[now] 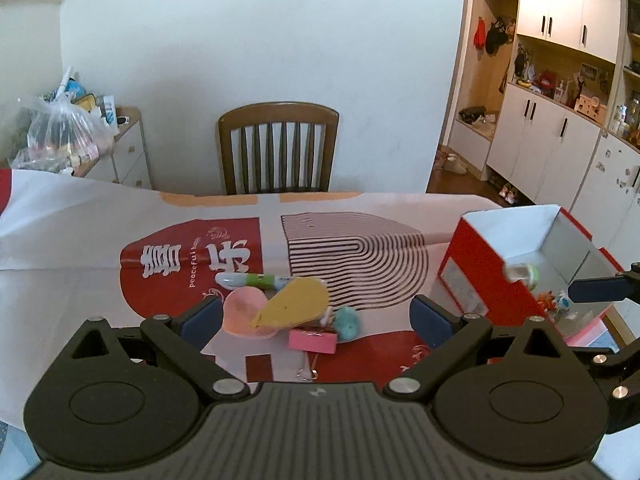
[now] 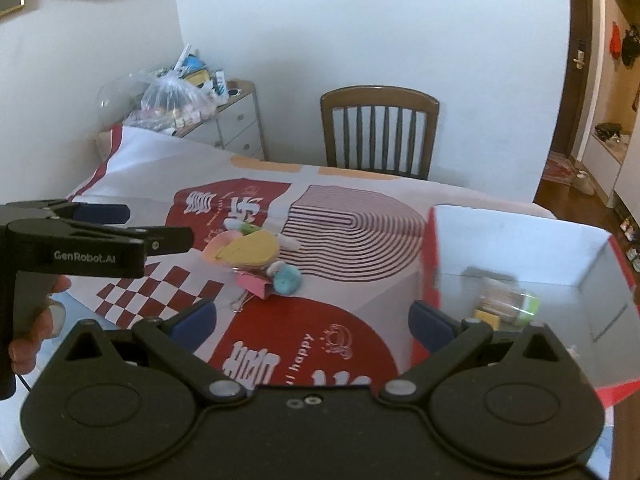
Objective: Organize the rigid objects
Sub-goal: 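Withdraw both tools from the box back toward the table items, then grasp the yellow pear-shaped item with the left tool while the right tool grasps the teal round item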
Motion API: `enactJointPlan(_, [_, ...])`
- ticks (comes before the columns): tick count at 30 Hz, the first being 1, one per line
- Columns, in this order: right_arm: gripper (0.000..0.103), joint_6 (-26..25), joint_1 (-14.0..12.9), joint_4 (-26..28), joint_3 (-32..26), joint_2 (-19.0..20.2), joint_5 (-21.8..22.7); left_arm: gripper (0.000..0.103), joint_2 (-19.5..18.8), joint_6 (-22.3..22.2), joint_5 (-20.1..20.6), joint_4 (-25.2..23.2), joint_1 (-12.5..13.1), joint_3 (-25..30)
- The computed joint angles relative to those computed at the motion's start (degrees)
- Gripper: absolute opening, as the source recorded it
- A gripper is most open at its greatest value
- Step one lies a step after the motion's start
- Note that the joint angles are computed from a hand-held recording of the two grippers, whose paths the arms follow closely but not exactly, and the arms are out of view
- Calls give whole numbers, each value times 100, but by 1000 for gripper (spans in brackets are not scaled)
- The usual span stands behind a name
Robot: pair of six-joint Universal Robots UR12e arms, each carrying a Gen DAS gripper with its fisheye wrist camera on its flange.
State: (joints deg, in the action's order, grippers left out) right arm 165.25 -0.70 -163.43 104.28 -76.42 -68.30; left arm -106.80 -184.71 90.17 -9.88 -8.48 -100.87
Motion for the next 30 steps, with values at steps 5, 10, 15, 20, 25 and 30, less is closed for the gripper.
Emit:
enactJointPlan(5, [102,-12,168,-32,-186,233,-281,100,-136,221,-174,5,127,13])
enactJointPlan(10, [101,-28,240,23,-336,425,-358,100,-301,295,-244,-25,237,90])
enactJointPlan(15, [97,-242,343,64,-443,582,-548,100,-489,450,-199,-103,284,241])
enactJointPlan(20, [92,-255,391,62,-629,795,-649,100,-695,757,-314,-79,309,386])
enactJointPlan(25, [86,-540,426,157,-786,981,-645,100,-875,1167,-339,-159,310,519])
enactJointPlan(30, [80,-679,451,279,-937,1135,-650,99,-1014,1276,-443,-332,349,669])
